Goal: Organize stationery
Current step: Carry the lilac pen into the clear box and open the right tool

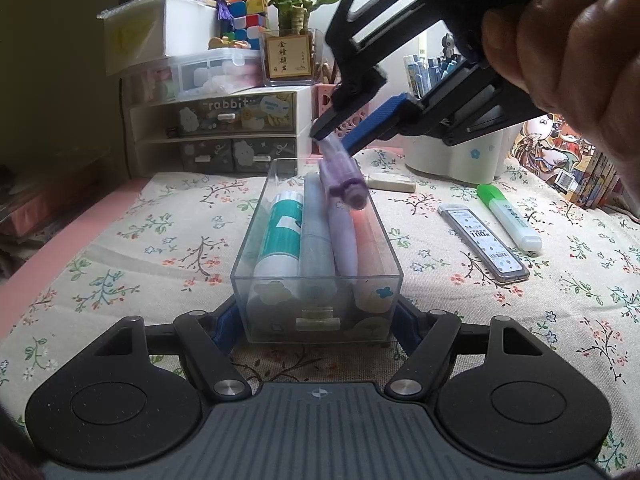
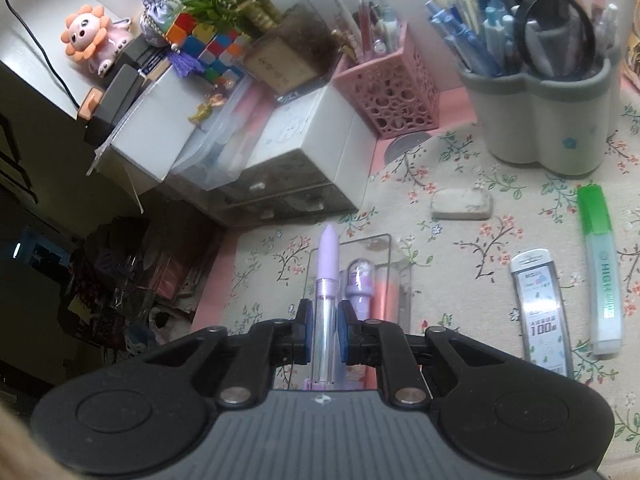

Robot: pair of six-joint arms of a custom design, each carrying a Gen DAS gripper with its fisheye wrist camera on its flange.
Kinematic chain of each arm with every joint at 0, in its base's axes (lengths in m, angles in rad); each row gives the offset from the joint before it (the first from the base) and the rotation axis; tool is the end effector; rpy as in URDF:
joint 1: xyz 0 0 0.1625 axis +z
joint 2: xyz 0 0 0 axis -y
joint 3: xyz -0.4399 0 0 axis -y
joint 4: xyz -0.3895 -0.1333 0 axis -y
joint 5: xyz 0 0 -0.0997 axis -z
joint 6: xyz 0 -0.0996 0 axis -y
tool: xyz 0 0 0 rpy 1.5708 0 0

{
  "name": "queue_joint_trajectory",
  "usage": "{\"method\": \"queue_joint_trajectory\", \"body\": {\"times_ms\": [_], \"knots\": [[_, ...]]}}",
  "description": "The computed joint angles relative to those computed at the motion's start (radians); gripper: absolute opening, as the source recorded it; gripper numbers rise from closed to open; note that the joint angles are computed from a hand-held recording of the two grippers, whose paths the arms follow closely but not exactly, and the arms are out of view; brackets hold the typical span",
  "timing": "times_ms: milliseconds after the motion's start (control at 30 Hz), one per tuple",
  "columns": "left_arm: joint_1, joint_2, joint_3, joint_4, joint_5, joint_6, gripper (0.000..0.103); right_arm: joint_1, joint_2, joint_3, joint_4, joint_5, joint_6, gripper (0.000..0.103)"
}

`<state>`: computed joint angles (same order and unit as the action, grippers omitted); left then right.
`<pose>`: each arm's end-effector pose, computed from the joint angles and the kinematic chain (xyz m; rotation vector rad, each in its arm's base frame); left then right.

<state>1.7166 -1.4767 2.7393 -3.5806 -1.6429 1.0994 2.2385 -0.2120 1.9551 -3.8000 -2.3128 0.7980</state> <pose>0.1684 -0.2786 0.2242 1.2360 2.3120 -0.8899 0.3526 -0.3405 -0.1470 -0.4286 -2.6339 1.1808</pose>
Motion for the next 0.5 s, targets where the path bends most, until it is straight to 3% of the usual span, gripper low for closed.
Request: {"method": "queue_joint_trajectory", "body": {"times_ms": [200,500], "knots": [[0.001,-0.002,-0.001,0.006,-0.003,0.002,0.072,-0.044,0.017,-0.030,0.031,0.069,0.009,0.012],[0.001,-0.002,-0.001,0.006,-0.003,0.000,0.072,-0.057,0.029,-0.028,-0.009,0.093,-0.004,0.012]]}}
